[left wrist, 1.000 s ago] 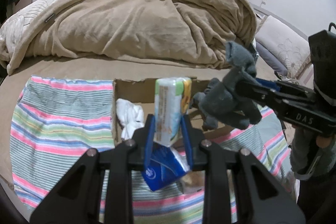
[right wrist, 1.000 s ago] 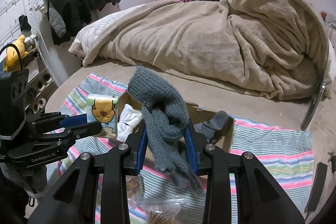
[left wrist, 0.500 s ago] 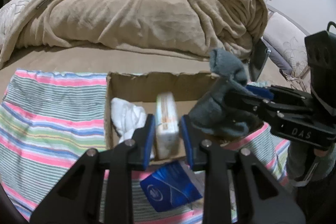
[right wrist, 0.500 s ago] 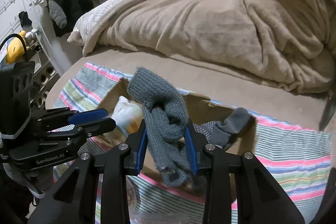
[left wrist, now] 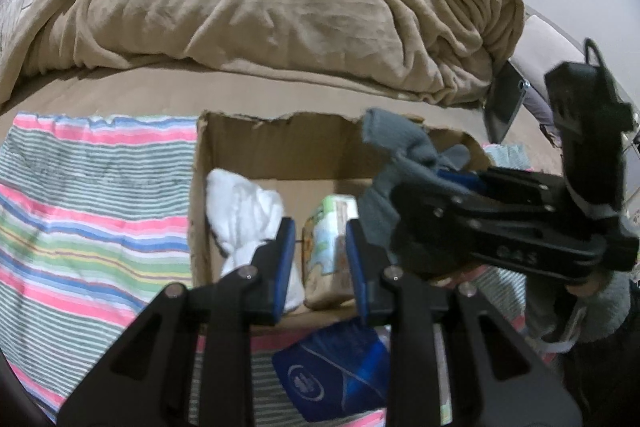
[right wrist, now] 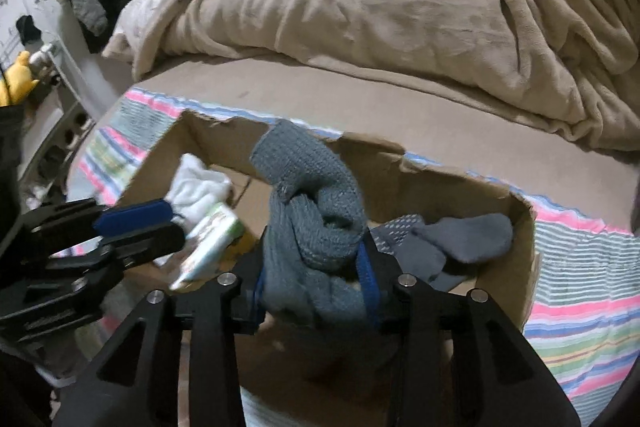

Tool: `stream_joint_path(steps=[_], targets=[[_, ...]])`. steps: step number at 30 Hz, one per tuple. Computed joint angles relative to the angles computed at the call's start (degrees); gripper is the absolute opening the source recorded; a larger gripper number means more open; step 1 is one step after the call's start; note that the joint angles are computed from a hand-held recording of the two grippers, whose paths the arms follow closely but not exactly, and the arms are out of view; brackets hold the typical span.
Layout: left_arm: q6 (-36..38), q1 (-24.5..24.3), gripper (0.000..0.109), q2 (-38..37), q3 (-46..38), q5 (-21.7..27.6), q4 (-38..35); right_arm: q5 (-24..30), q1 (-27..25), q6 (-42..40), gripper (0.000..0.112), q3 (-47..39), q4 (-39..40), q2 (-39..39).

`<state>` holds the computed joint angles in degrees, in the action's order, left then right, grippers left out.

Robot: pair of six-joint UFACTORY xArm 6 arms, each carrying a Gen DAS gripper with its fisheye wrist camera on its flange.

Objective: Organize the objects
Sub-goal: 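Carry soap box and grey gloves into the cardboard box and release both, then grasp the snack bag with left tool while right tool grasps cotton swab bag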

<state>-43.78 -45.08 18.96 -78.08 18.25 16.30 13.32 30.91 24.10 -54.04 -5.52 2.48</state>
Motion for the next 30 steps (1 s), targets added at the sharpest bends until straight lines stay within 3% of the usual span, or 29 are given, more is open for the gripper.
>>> stream_joint_path(steps=[2, 4, 6, 8, 15, 18, 30], targets=[[-1.3, -0.1, 0.028, -0.9, 0.4, 0.4, 1.4, 0.4, -0.6, 4.7, 0.044, -0.5, -5.2, 0.4], [-2.7, -0.1, 0.033, -2.0, 1.0, 0.9, 2.7, 0.6, -1.4, 9.5, 0.059, -0.7, -10.0, 0.5], [-3.1, -0.2, 0.033, -3.0, 1.7, 1.7, 2.7, 0.4, -1.7, 8.2, 0.067, -0.4, -7.4, 0.5], [-3.7, -0.5, 0.033, -3.8, 2.2, 2.5, 3.1, 0.1, -1.5, 6.1, 0.067, 0.1, -4.4, -0.1], [-7.7, -1.5, 0.034, -8.3, 6.8, 2.4, 5.7, 2.8, -1.2, 17.6, 0.069, 2.3, -17.1, -5.4], [-9.0, -2.1, 0.034, -10.4, 8.9, 2.5, 6.6, 3.9, -0.8, 22.3, 0.078, 4.5, -21.5, -9.1], [-14.9, -4.5, 0.036, -17.1, 16.1, 2.5, 9.9, 8.9, 4.0, 33.1, 0.078, 12.4, -29.4, -22.3]])
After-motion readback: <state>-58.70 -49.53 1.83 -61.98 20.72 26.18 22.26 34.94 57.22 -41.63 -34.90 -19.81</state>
